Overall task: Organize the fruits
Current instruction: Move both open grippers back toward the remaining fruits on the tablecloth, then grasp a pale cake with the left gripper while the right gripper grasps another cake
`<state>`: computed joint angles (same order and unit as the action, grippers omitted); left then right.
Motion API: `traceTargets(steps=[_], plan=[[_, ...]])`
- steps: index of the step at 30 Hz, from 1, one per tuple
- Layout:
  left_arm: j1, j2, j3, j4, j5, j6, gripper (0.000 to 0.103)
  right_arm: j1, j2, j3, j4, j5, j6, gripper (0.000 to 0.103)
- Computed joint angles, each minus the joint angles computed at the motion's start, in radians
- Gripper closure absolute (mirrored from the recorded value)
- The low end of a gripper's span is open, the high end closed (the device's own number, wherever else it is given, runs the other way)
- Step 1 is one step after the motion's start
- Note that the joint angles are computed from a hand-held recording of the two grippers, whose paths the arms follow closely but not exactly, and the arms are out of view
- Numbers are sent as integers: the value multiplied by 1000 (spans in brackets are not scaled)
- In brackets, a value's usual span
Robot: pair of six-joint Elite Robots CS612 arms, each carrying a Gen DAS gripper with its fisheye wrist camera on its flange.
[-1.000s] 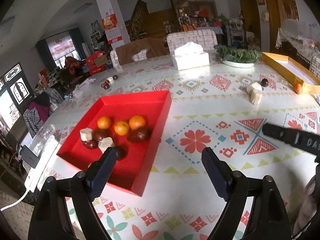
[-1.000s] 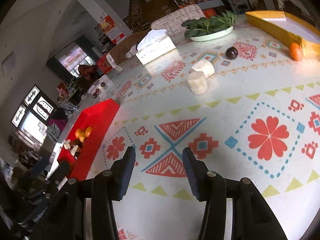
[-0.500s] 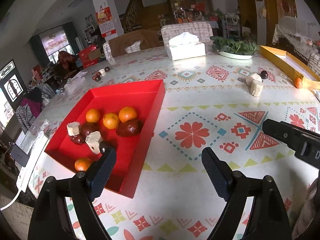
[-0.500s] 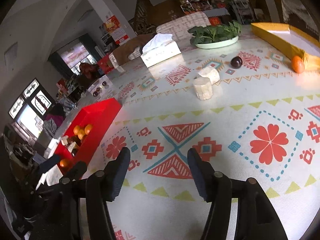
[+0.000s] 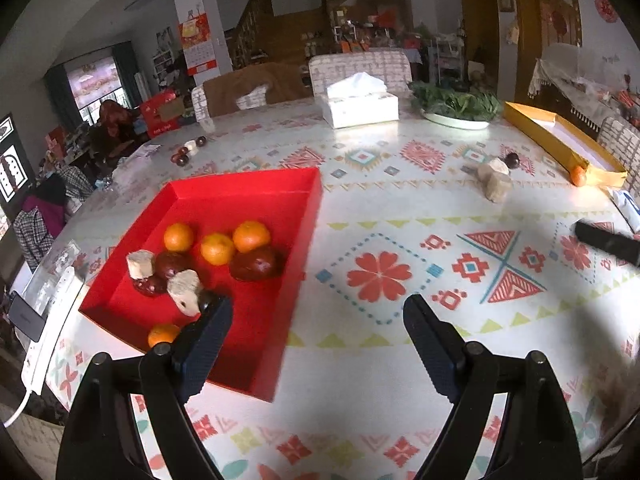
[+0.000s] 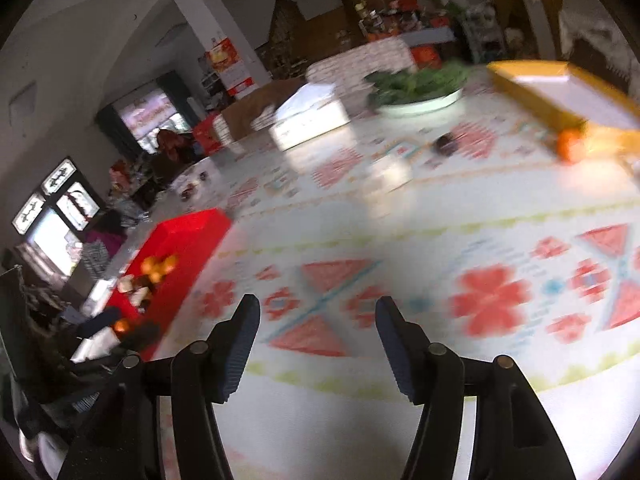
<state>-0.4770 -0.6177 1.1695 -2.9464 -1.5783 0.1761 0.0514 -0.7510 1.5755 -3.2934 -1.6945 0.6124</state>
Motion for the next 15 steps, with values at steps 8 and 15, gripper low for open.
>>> traceTargets(steps=[8,15], plan=[[15,11,-33,41,-171,-86,16,-77,-37,-18,109,-65,-8,38],[10,2,-31,41,-173,-89,16,-112,76,-224,243,104,-31,38]])
